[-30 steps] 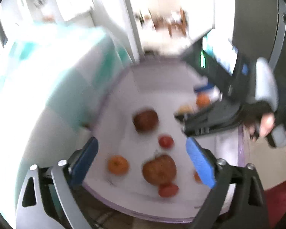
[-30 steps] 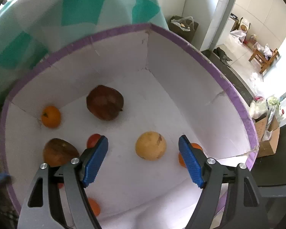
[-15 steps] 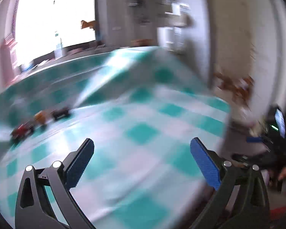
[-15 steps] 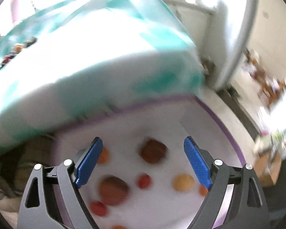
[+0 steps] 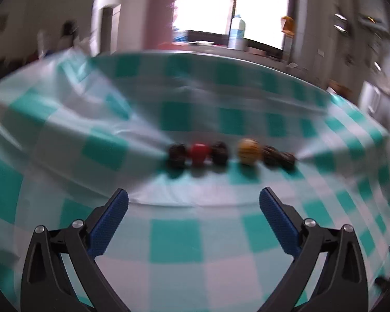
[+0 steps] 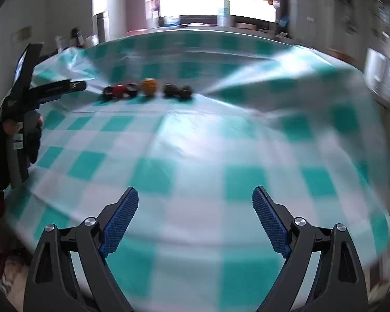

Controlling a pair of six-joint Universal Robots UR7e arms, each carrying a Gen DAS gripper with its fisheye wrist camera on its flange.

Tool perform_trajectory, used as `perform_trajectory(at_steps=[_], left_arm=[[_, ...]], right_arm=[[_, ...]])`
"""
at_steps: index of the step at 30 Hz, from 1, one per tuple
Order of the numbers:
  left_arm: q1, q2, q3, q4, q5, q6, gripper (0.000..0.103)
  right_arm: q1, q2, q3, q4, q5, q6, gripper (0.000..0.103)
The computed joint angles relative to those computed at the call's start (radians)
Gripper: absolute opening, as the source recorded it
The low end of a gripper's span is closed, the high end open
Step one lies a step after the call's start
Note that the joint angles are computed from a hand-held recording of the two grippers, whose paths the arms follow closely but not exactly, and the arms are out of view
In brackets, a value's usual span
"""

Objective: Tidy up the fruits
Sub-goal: 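Move both open tools back over the fruit on the table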

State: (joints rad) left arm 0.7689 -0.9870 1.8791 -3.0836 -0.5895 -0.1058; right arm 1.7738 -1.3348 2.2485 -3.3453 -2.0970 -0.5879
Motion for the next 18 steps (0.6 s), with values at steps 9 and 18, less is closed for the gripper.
perform_trajectory(at_steps=[9,18], left_arm=[[0.077,-0.092,0.027,0.174,-0.059,-0.313,0.101],[0.067,-0.096,0.032,0.186,-0.038,-0.323,0.101]], right_arm=[[0.009,0.324,-0.443,0.287,-0.067,0.169,0.087],[0.019,0.579,-0.805,0.386,-0.225,0.161,0.077]])
